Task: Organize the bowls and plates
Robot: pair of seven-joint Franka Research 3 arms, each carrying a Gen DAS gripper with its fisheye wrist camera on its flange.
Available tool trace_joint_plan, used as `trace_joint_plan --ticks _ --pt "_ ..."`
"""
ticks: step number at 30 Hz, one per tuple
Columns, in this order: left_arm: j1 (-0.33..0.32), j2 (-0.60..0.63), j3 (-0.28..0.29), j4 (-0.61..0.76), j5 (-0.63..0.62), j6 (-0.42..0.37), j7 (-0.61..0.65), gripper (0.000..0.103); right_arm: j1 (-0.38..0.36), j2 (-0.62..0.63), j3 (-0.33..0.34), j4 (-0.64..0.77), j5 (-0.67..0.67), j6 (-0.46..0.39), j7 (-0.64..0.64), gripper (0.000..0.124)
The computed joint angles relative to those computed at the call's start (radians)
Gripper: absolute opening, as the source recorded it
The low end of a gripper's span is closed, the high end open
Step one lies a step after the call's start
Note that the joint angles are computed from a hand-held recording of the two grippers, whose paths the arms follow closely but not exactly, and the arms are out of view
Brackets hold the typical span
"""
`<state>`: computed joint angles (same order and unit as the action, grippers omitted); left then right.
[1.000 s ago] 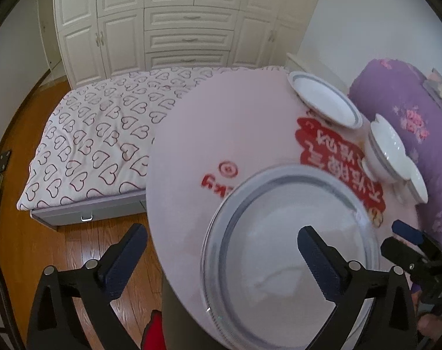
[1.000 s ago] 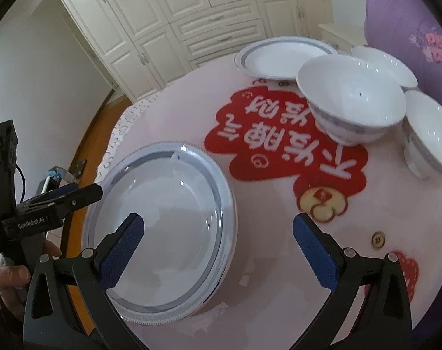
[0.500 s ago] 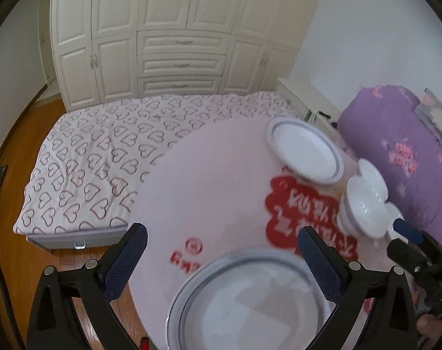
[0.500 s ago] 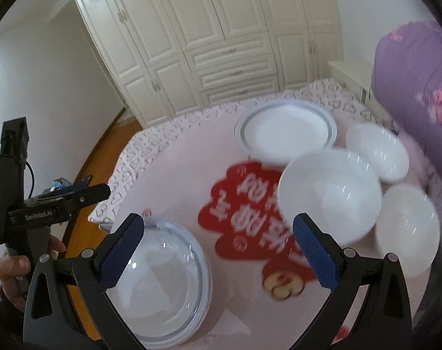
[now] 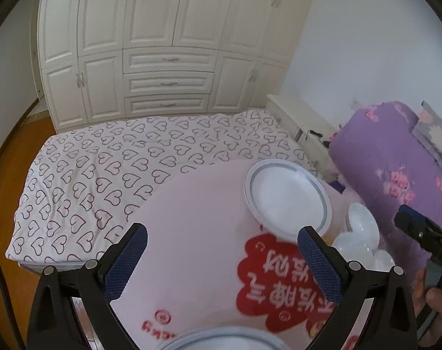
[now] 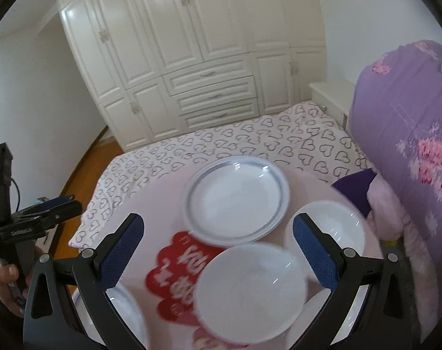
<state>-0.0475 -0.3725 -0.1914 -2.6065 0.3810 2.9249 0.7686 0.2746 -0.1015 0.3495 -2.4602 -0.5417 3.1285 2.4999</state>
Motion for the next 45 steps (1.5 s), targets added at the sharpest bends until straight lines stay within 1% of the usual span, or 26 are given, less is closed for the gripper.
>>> trace_joint_plan --ticks 3,6,8,9,11,13,15,17,20,22,25,28,30,32,33,35,36,37,38,39,41,42,43,44,45 --pt "-0.018 0.089 0.032 0.068 -0.032 0.006 0.040 0.102 0.041 0.044 -0.068 0.030 0.106 -0.011 -0.121 0.103" --pt "-0.024 0.190 0.049 0.151 -0.066 0.000 0.076 0.102 0.081 0.086 -0.129 0.061 0.216 -0.030 -0.239 0.103" --pt "-0.037 0.247 0.062 0.202 -0.113 -0.016 0.120 0.102 0.105 0.116 -0.156 0.080 0.378 -0.042 -0.392 0.103" --pt "-0.047 0.289 0.071 0.239 -0.158 -0.028 0.161 0.102 0.111 0.135 -0.166 0.093 0.422 -0.046 -0.435 0.103" --pt "-0.048 0.343 0.067 0.289 -0.205 -0.049 0.202 0.102 0.105 0.173 -0.163 0.122 0.552 -0.062 -0.553 0.103" --pt "-0.044 0.408 0.058 0.351 -0.262 -0.075 0.256 0.102 0.105 0.205 -0.165 0.151 0.626 -0.086 -0.624 0.103" --pt "-0.036 0.462 0.047 0.405 -0.287 -0.099 0.281 0.102 0.083 0.244 -0.146 0.189 0.734 -0.120 -0.731 0.103" --pt "-0.026 0.517 0.036 0.470 -0.307 -0.132 0.304 0.102 0.079 0.280 -0.147 0.227 0.791 -0.157 -0.793 0.103" --pt "-0.018 0.608 0.027 0.579 -0.314 -0.184 0.314 0.102 0.098 0.322 -0.177 0.279 0.818 -0.210 -0.835 0.103" --pt "-0.010 0.672 0.019 0.655 -0.325 -0.224 0.323 0.101 0.090 0.354 -0.176 0.320 0.860 -0.252 -0.882 0.103" --pt "0.004 0.758 0.004 0.760 -0.348 -0.274 0.342 0.101 0.088 0.395 -0.185 0.370 0.898 -0.308 -0.919 0.103" --pt "0.014 0.835 -0.007 0.855 -0.367 -0.318 0.358 0.099 0.065 0.440 -0.169 0.423 0.967 -0.367 -0.980 0.102" --pt "0.024 0.886 -0.018 0.917 -0.386 -0.348 0.374 0.093 0.071 0.463 -0.181 0.448 0.975 -0.397 -0.982 0.101" --pt "0.034 0.933 -0.030 0.978 -0.406 -0.379 0.395 0.085 0.071 0.482 -0.182 0.465 0.989 -0.421 -0.993 0.098" --pt "0.038 0.945 -0.031 0.988 -0.412 -0.383 0.402 0.083 0.072 0.488 -0.183 0.469 0.994 -0.427 -0.996 0.095" --pt "0.042 0.981 -0.031 1.031 -0.423 -0.407 0.409 0.074 0.074 0.499 -0.185 0.482 1.000 -0.440 -1.005 0.093" --pt "0.050 1.012 -0.038 1.071 -0.437 -0.426 0.417 0.071 0.073 0.504 -0.184 0.489 1.002 -0.448 -1.012 0.090" --pt "0.056 1.023 -0.043 1.079 -0.449 -0.430 0.424 0.065 0.072 0.510 -0.183 0.495 1.007 -0.457 -1.019 0.087" --pt "0.059 1.038 -0.045 1.099 -0.457 -0.442 0.428 0.064 0.073 0.516 -0.184 0.502 1.008 -0.466 -1.022 0.085" --pt "0.056 1.046 -0.040 1.108 -0.455 -0.433 0.426 0.064 0.076 0.522 -0.186 0.508 1.007 -0.474 -1.022 0.082" --pt "0.068 1.066 -0.052 1.133 -0.470 -0.439 0.448 0.053 0.081 0.536 -0.192 0.522 1.000 -0.491 -1.019 0.076" --pt "0.063 1.082 -0.047 1.155 -0.468 -0.448 0.447 0.052 0.079 0.545 -0.190 0.530 1.005 -0.499 -1.021 0.069" --pt "0.062 1.088 -0.047 1.161 -0.469 -0.443 0.450 0.044 0.076 0.548 -0.187 0.533 1.012 -0.503 -1.026 0.062" --pt "0.070 1.102 -0.057 1.175 -0.480 -0.446 0.465 0.028 0.068 0.554 -0.178 0.539 1.028 -0.508 -1.040 0.056" --pt "0.073 1.130 -0.064 1.216 -0.487 -0.477 0.479 0.028 0.061 0.560 -0.168 0.545 1.046 -0.513 -1.056 0.044"
